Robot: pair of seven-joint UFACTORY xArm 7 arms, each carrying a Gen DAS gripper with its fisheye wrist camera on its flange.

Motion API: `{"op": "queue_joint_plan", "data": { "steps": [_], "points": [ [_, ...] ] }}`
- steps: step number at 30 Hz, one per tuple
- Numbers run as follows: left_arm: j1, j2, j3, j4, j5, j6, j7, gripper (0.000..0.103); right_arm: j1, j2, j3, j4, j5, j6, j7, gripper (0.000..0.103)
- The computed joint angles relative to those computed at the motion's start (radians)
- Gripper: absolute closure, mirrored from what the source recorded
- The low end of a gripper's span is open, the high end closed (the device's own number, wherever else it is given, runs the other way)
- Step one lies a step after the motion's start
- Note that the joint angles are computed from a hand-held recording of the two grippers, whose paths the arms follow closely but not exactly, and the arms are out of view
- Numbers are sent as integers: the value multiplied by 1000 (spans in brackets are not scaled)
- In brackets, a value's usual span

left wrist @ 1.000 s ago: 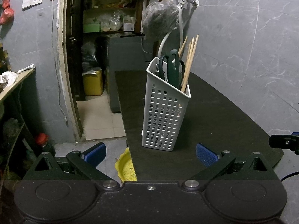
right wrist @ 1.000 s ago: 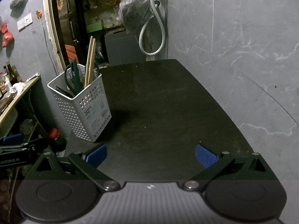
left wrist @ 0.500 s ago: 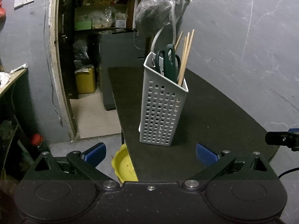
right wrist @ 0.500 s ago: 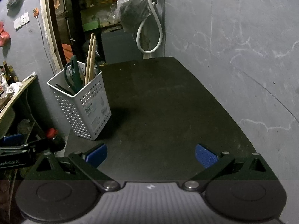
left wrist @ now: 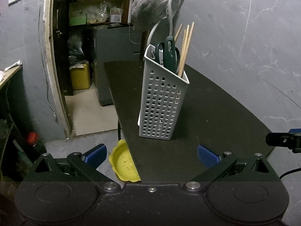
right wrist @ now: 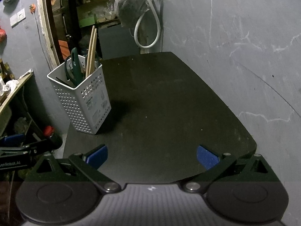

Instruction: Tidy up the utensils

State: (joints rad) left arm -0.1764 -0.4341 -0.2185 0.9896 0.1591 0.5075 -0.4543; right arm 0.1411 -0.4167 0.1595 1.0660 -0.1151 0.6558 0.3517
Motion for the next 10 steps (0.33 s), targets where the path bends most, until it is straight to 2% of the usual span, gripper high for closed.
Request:
{"op": "queue_joint_plan", "data": {
  "steps": [10],
  "points": [
    [-14,7,16,3,-21,0,32,1,-1,5,4,5,-10,12,14,0]
  ]
}}
